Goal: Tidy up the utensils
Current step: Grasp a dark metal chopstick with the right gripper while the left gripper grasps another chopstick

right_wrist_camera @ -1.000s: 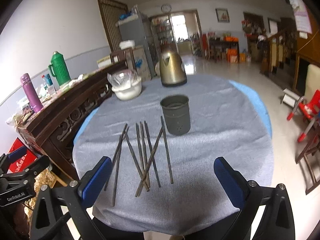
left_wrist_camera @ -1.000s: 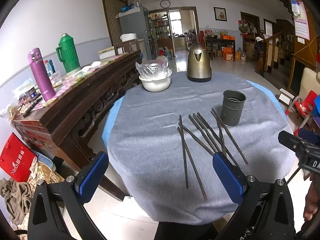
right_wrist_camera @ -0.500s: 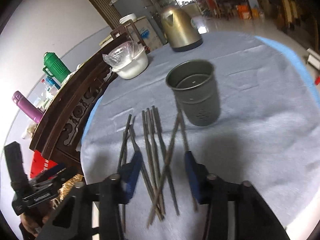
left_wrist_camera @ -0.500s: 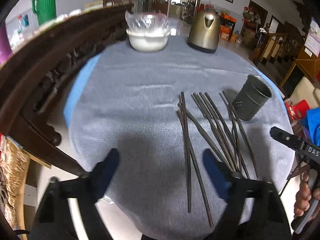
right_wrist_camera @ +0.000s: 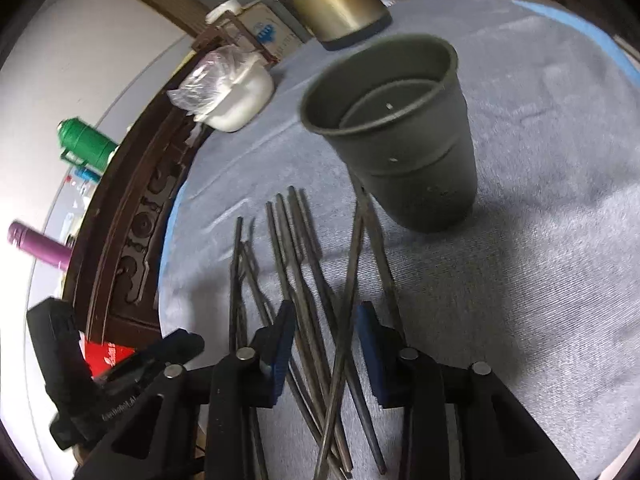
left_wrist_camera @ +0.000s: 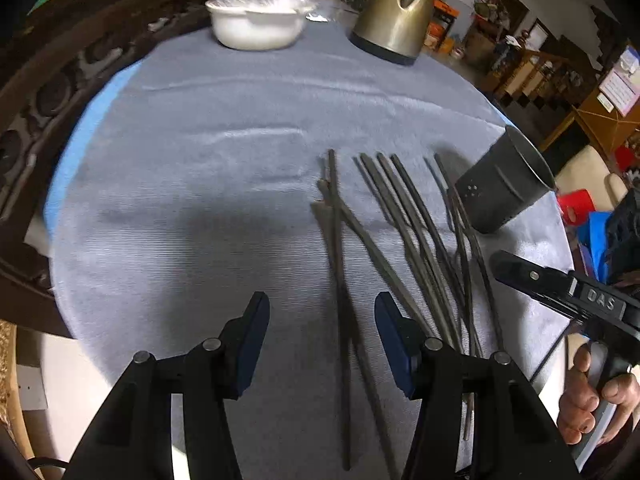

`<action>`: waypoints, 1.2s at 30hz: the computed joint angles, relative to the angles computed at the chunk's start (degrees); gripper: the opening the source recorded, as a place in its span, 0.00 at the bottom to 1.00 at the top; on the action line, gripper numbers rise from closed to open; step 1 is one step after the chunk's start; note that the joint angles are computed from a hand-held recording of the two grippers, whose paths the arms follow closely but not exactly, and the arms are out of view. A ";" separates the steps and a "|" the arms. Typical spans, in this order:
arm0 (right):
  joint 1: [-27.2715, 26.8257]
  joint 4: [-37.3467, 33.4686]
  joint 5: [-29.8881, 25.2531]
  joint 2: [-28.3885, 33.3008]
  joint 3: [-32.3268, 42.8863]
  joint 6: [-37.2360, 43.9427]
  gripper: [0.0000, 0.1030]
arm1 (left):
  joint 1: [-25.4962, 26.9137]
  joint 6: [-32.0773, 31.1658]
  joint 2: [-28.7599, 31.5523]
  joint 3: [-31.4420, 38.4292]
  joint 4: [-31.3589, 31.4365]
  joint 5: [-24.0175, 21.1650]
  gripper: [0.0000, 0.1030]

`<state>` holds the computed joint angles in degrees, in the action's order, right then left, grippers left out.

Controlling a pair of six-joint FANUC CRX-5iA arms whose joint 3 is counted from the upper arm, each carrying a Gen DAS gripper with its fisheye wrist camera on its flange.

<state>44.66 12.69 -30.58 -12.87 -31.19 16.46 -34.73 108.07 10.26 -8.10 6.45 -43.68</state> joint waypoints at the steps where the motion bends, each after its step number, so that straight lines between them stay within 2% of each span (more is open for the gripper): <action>1: -0.07 0.54 -0.79 0.69 0.43 -1.03 0.30 | 0.13 -0.73 0.57 0.05 1.11 0.04 0.55; 3: -0.47 0.62 -1.33 1.59 0.90 -1.66 0.30 | 0.33 -2.04 1.53 0.14 2.67 -0.01 0.48; 5: -1.06 -0.21 -1.07 2.48 1.39 -2.11 0.30 | 0.77 -4.05 2.44 -0.14 5.04 -0.12 0.33; 10: -0.76 -0.79 -5.13 6.43 4.66 -1.36 0.29 | 1.90 -8.55 3.33 -2.12 10.78 0.99 0.19; 14: -0.36 2.29 -6.25 7.63 5.05 -3.41 0.14 | 3.16 -15.52 3.47 -5.88 19.12 3.81 0.11; 16: -0.42 2.62 -6.34 8.24 5.46 -2.74 0.10 | 3.54 -19.04 3.57 -7.73 23.51 5.29 0.09; 20: 0.44 5.08 -6.08 8.16 4.87 -2.90 0.08 | 4.12 -23.18 2.92 -10.82 28.92 7.87 0.07; 29: 1.53 7.42 -2.06 6.48 2.77 -0.92 0.08 | 6.76 -27.12 -1.97 -16.29 32.16 9.35 0.06; 31: 1.47 7.19 -1.75 6.36 2.70 -0.66 0.08 | 7.32 -24.89 -2.01 -15.33 29.48 8.98 0.06; 34: 0.80 5.52 0.38 5.14 2.15 0.41 0.08 | 8.12 -25.25 -2.89 -15.97 29.81 9.40 0.06; 36: 0.81 7.10 1.95 3.64 0.75 -0.38 0.08 | 8.27 -24.99 -3.65 -15.80 28.99 9.72 0.06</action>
<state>45.47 19.79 -28.63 -9.23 -30.43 16.08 -26.47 83.08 6.60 -23.89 35.45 -33.95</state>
